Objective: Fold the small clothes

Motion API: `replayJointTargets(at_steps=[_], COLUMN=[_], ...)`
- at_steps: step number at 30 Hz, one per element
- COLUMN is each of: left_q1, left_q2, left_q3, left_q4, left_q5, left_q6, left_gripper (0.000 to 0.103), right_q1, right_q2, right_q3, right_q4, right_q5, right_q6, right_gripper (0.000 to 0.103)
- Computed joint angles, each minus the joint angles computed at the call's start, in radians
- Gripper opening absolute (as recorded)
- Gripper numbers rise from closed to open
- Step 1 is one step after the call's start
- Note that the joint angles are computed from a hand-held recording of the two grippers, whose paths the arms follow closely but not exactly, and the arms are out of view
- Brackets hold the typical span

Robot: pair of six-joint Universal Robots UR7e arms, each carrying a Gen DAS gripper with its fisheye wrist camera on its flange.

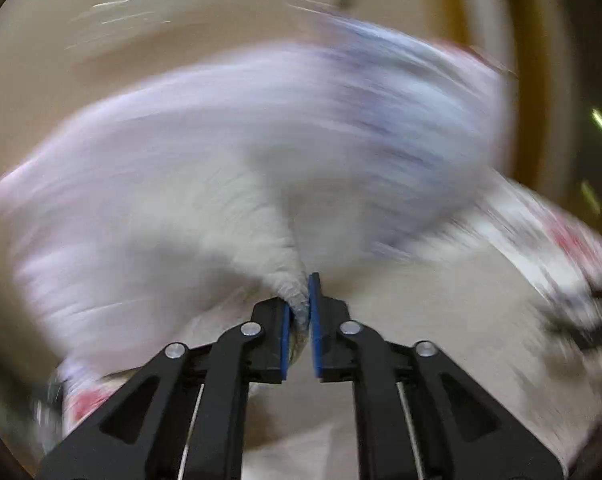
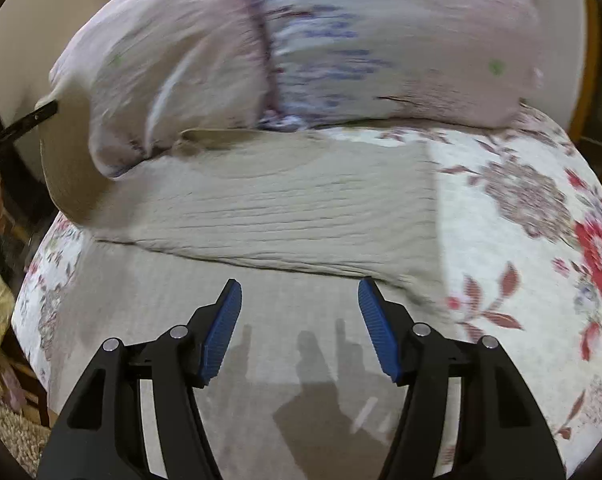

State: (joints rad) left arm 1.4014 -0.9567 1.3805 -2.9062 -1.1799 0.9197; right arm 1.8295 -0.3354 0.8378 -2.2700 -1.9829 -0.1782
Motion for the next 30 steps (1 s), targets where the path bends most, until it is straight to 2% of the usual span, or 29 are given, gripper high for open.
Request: replayJointTargets(at_steps=[2,3,4,5,6,7,10,13,14,16,18,19,21,23,24,25,26,28,30], left_q1=[-0.032,-0.036,-0.034,-0.024,-0.010,0.011,0.063,0.115,0.134,0.169,0.197,0.207,0.219,0.226,0.230,0.237,0.234,0.236,0.230], left_q2=[0.027,0.033,0.034,0.022,0.008,-0.020,-0.095,-0.175,-0.201,-0.264,-0.311,-0.324,-0.371,-0.399,-0.404,-0.405,-0.400,-0.381,-0.348], left_q3=[0.059,0.087,0.107,0.127,0.136,0.151,0.194,0.244,0.262,0.314,0.353,0.366,0.424,0.449,0.449,0.442,0.437,0.405,0.356], left_q4=[0.098,0.102,0.098,0.093,0.086,0.078,0.077,0.156,0.193,0.260,0.312,0.333,0.332,0.365,0.386,0.423,0.443,0.474,0.481], left_q5=[0.061,0.093,0.114,0.139,0.161,0.179,0.230,0.243,0.240,0.189,0.119,0.085,0.025,-0.032,-0.051,-0.081,-0.099,-0.154,-0.201], left_q6=[0.019,0.023,0.011,-0.035,-0.089,-0.165,-0.318,-0.467,-0.521,-0.616,-0.677,-0.701,-0.723,-0.761,-0.775,-0.792,-0.808,-0.814,-0.788], left_gripper=[0.015,0.015,0.021,0.036,0.045,0.058,0.069,0.071,0.070,0.066,0.056,0.049,0.042,0.030,0.027,0.017,0.012,0.010,0.010], right_q1=[-0.015,-0.023,-0.028,-0.038,-0.044,-0.050,-0.083,-0.117,-0.126,-0.138,-0.160,-0.168,-0.179,-0.183,-0.181,-0.179,-0.177,-0.169,-0.161], right_q2=[-0.017,-0.033,-0.048,-0.080,-0.102,-0.121,-0.196,-0.262,-0.287,-0.329,-0.365,-0.376,-0.399,-0.408,-0.408,-0.400,-0.387,-0.351,-0.285], right_q3=[0.011,0.025,0.043,0.082,0.108,0.131,0.215,0.300,0.337,0.398,0.448,0.468,0.509,0.529,0.530,0.519,0.500,0.442,0.333], right_q4=[0.021,0.026,0.021,0.014,0.015,0.020,0.085,0.145,0.164,0.154,0.191,0.204,0.239,0.257,0.246,0.224,0.205,0.151,0.084], right_q5=[-0.004,-0.002,0.000,-0.001,-0.002,-0.001,0.048,0.131,0.173,0.231,0.337,0.373,0.440,0.494,0.508,0.534,0.551,0.588,0.625], right_q6=[0.041,0.063,0.074,0.087,0.097,0.107,0.191,0.275,0.305,0.330,0.375,0.387,0.398,0.389,0.378,0.364,0.360,0.349,0.337], right_gripper=[0.064,0.064,0.064,0.064,0.064,0.064,0.064,0.059,0.052,0.045,0.027,0.023,0.010,0.009,0.008,0.008,0.008,0.008,0.008])
